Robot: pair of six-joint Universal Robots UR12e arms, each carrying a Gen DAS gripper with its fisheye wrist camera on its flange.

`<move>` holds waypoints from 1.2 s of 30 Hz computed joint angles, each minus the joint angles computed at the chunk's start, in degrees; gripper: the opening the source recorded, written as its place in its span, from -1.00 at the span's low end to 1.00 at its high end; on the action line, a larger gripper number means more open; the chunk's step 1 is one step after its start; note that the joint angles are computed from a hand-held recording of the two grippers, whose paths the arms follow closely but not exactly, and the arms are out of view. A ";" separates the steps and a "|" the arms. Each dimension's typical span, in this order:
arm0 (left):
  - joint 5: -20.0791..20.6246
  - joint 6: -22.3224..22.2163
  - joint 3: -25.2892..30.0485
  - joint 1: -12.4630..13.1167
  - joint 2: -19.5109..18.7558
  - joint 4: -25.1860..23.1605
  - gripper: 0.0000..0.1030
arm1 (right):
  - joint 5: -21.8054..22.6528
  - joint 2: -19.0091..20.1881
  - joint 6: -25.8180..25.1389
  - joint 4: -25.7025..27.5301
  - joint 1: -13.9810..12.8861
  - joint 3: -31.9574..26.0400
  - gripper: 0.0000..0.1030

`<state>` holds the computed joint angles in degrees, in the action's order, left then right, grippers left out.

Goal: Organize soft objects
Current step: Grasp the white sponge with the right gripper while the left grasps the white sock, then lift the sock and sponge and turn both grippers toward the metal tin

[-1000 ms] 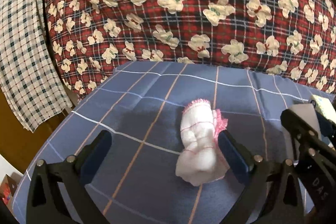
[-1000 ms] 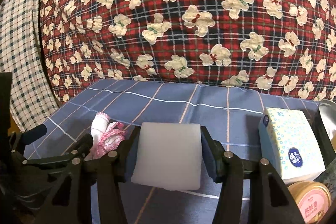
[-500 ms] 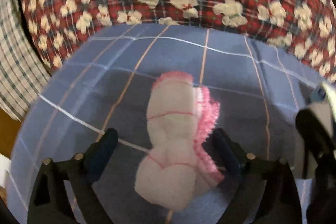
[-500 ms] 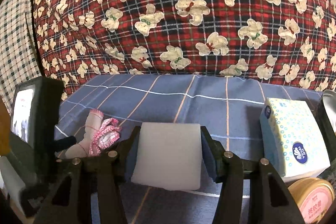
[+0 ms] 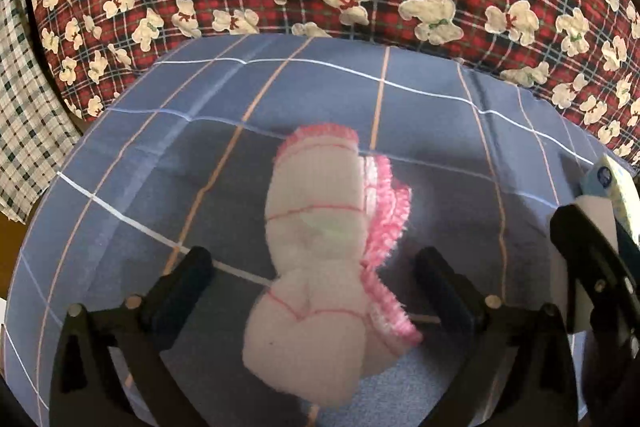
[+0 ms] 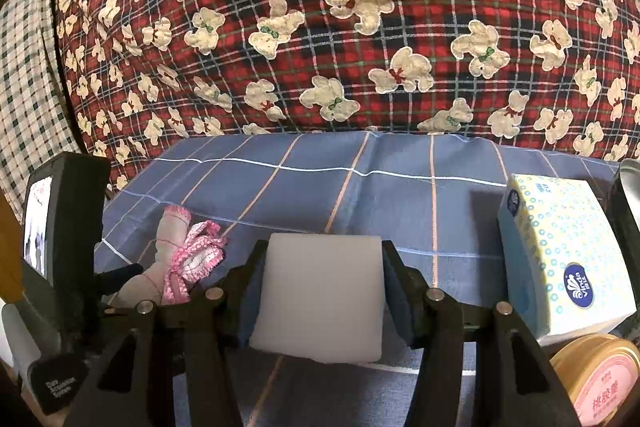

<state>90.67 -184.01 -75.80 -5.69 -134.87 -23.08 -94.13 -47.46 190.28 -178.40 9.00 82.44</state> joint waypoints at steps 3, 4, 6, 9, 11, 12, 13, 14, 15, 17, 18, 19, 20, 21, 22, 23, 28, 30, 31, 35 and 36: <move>-0.15 0.52 -0.83 -0.02 0.36 2.09 0.33 | 0.00 0.05 -0.01 0.07 -0.01 -0.03 0.10; -0.70 1.29 -1.35 -0.01 0.58 3.16 0.00 | -0.06 0.06 0.04 0.03 0.01 -0.05 0.10; -1.62 2.63 -1.66 -0.05 0.73 3.92 -0.22 | 0.06 0.06 0.08 -0.06 -0.02 -0.01 0.10; -4.64 1.81 -2.96 0.54 1.33 5.97 -0.29 | 0.77 0.11 0.32 -1.46 -0.12 0.30 0.10; -5.33 0.81 -4.26 0.79 1.77 9.55 -0.29 | 1.17 0.07 0.41 -3.31 -0.15 0.78 0.10; -4.72 0.46 -5.41 0.73 2.11 13.09 -0.29 | 1.05 0.08 0.17 -4.13 -0.07 0.96 0.10; -4.21 0.31 -6.12 0.63 2.26 15.69 -0.29 | 1.07 0.10 -0.17 -5.04 0.01 1.11 0.10; -3.45 0.21 -6.80 0.48 2.41 18.25 -0.29 | 0.94 0.12 -0.52 -6.14 0.11 1.27 0.10; -2.06 0.28 -7.34 0.20 2.48 20.71 -0.29 | 0.64 0.16 -0.78 -7.06 0.18 1.39 0.10; -0.01 1.20 -8.35 -0.23 2.48 25.95 -0.29 | -0.33 0.27 -1.53 -9.02 0.37 1.62 0.10; 0.80 1.78 -8.66 -0.39 2.40 28.20 -0.29 | -0.77 0.30 -1.77 -9.66 0.48 1.71 0.10; 1.43 2.24 -8.75 -0.43 2.33 29.38 -0.29 | -0.82 0.26 -1.92 -9.96 0.47 1.79 0.10; 1.78 2.60 -8.79 -0.43 2.29 30.12 -0.29 | -1.02 0.26 -1.98 -10.28 0.51 1.84 0.10; 1.73 2.76 -8.90 -0.40 2.32 30.62 -0.29 | -1.28 0.25 -2.00 -10.87 0.56 1.98 0.10; 1.34 2.80 -9.04 -0.31 2.37 31.07 -0.29 | -1.37 0.25 -1.99 -11.27 0.57 2.05 0.10; 1.19 2.76 -9.15 -0.26 2.41 31.37 -0.28 | -1.54 0.24 -2.03 -12.10 0.59 2.25 0.10; 0.79 2.16 -9.96 -0.09 2.81 32.17 -0.27 | -3.02 0.23 -4.16 -15.41 1.03 2.95 0.10; 0.62 1.89 -10.11 -0.09 2.89 32.08 -0.27 | -3.78 0.20 -5.32 -16.45 1.25 3.24 0.10; 0.60 1.82 -10.23 -0.11 2.92 32.13 -0.27 | -3.98 0.15 -5.74 -16.84 1.30 3.42 0.10; -0.21 2.24 -10.46 -0.04 3.07 32.02 -0.27 | -4.24 -0.35 -5.29 -17.35 1.18 4.34 0.10; -0.45 2.13 -10.69 -0.02 3.21 31.90 -0.27 | -4.20 -0.51 -5.04 -17.41 1.11 4.62 0.10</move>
<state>90.22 -181.88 -86.49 -5.71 -131.66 8.83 -98.33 -47.97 185.24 -195.81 10.10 87.06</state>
